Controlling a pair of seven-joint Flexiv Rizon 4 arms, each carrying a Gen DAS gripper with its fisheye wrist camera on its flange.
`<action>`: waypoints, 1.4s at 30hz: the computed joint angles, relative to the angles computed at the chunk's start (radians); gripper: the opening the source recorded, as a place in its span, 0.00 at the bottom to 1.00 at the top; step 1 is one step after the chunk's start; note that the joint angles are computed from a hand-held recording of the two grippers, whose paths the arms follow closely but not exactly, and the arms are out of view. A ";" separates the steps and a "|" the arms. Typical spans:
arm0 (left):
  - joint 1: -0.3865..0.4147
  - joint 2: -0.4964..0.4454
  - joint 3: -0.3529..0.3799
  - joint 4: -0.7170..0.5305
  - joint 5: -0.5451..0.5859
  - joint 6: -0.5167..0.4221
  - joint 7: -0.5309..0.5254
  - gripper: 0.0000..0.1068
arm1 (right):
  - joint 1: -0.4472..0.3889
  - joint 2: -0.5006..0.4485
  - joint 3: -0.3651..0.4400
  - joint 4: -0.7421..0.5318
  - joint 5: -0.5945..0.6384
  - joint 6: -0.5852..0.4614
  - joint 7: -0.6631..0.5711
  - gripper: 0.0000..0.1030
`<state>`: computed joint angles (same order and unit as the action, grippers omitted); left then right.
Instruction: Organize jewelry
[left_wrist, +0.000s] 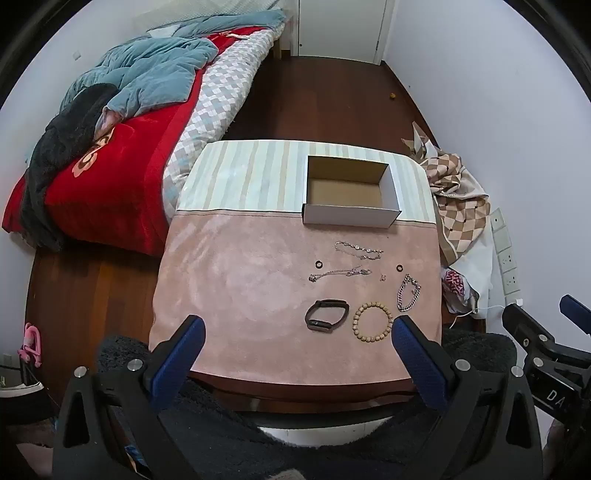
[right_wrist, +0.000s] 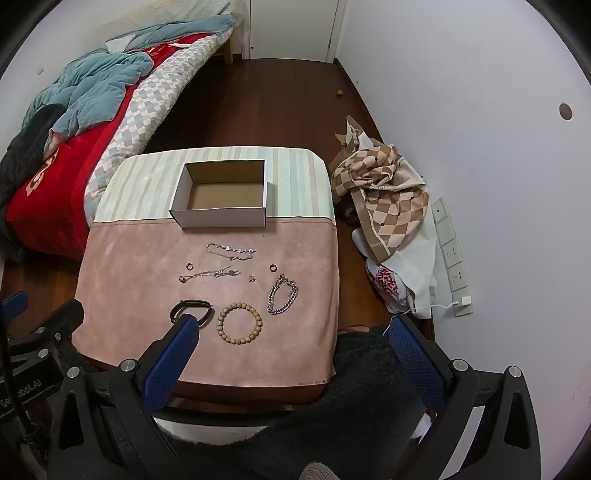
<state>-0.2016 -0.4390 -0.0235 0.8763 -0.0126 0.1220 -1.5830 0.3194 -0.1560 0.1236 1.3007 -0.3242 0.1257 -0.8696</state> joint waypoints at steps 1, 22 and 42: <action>0.000 0.001 0.000 0.001 0.001 0.002 -0.001 0.96 | 0.001 0.000 0.000 0.001 -0.002 -0.001 0.001 1.00; -0.003 0.002 -0.002 0.003 -0.002 0.001 -0.006 0.96 | 0.000 0.004 0.001 0.001 -0.001 -0.011 0.000 1.00; -0.001 0.014 -0.002 -0.004 -0.003 0.003 -0.013 0.96 | 0.002 0.010 0.003 0.001 -0.008 -0.001 -0.008 1.00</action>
